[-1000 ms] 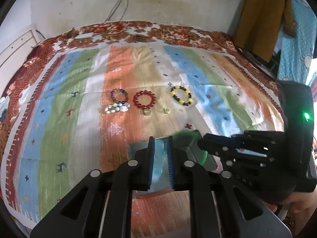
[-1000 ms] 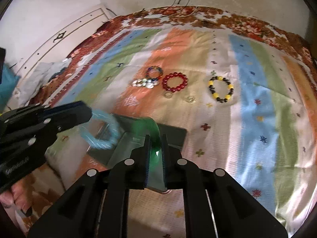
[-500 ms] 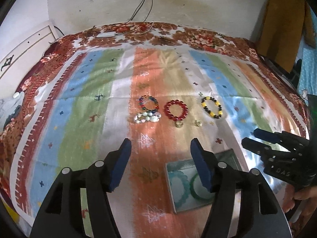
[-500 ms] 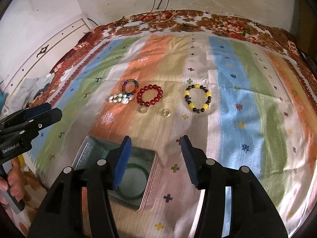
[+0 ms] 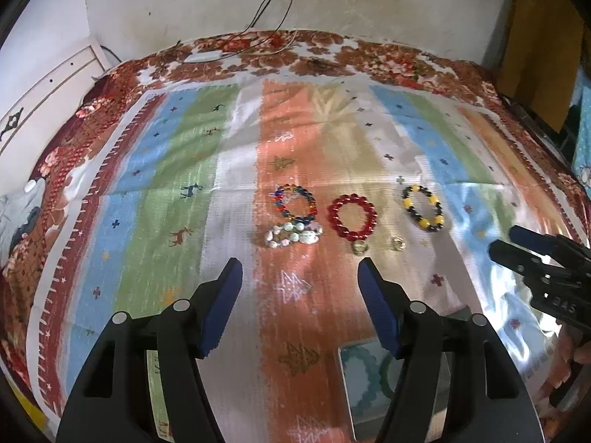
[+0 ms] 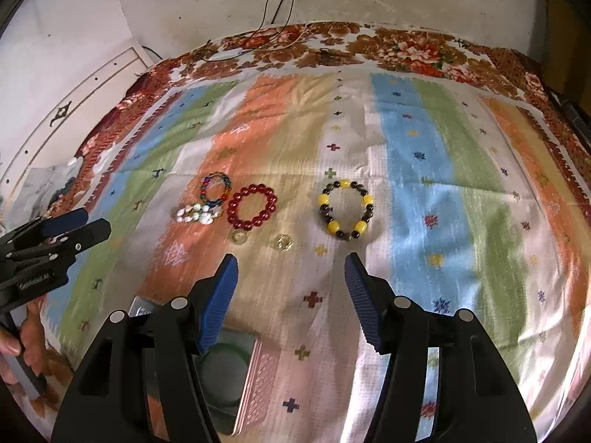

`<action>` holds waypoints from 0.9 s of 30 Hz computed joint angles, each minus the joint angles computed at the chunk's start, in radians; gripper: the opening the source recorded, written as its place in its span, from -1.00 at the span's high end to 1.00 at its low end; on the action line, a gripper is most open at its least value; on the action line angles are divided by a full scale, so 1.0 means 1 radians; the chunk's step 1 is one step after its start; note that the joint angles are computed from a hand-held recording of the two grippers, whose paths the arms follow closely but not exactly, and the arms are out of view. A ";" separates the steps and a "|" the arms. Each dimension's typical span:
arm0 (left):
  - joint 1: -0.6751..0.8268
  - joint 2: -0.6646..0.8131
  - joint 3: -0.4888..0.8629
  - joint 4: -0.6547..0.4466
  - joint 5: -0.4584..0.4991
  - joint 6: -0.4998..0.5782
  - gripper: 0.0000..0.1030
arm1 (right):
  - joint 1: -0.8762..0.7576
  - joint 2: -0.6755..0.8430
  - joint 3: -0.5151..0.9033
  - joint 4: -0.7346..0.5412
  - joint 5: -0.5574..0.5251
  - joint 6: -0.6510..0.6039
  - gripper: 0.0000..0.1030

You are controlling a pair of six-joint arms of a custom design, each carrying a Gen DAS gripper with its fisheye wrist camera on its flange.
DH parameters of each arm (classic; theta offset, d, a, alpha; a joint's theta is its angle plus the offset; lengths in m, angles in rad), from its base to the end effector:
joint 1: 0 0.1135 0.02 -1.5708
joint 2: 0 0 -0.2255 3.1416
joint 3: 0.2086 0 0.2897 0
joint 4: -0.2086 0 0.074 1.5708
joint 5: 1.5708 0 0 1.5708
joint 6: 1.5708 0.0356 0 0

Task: Organize jewelry
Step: 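Lower the green bangle into the tin and open the right tool while the left releases the blue bracelet there, then close the right tool on the yellow-black bead bracelet while the left tool grasps the white stone bracelet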

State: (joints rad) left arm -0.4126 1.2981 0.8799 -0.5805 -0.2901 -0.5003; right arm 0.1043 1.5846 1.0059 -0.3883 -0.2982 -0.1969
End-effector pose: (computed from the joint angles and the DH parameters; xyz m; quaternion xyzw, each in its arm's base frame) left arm 0.2800 -0.1114 0.1795 -0.0824 0.9466 0.0014 0.3117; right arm 0.3515 0.0473 0.1453 -0.1853 0.9269 0.1281 0.3003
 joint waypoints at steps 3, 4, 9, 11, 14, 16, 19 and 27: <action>0.033 0.053 0.032 0.009 0.023 0.009 -0.29 | 0.005 0.041 0.033 0.019 0.036 0.008 -0.18; 0.038 0.069 0.042 0.009 0.024 0.013 -0.30 | 0.001 0.057 0.049 0.016 0.039 0.013 -0.18; 0.062 0.126 0.074 0.021 0.044 0.029 -0.35 | -0.009 0.124 0.116 -0.008 0.040 0.030 -0.18; 0.074 0.161 0.095 0.025 0.056 0.028 -0.35 | -0.007 0.137 0.130 -0.008 0.046 0.030 -0.18; 0.097 0.231 0.140 0.024 0.084 0.029 -0.35 | -0.006 0.170 0.166 -0.017 0.054 0.040 -0.23; 0.104 0.258 0.155 0.024 0.079 0.030 -0.35 | -0.006 0.190 0.187 -0.021 0.060 0.049 -0.27; 0.113 0.277 0.165 0.027 0.085 0.037 -0.36 | -0.007 0.225 0.221 -0.034 0.070 0.054 -0.27; 0.139 0.334 0.211 0.029 0.106 0.049 -0.42 | -0.014 0.320 0.316 -0.069 0.081 0.077 -0.27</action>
State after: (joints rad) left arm -0.2741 1.6319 1.0909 -0.5516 -0.1841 -0.4512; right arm 0.0900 1.9048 1.3215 -0.4571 -0.2169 -0.1200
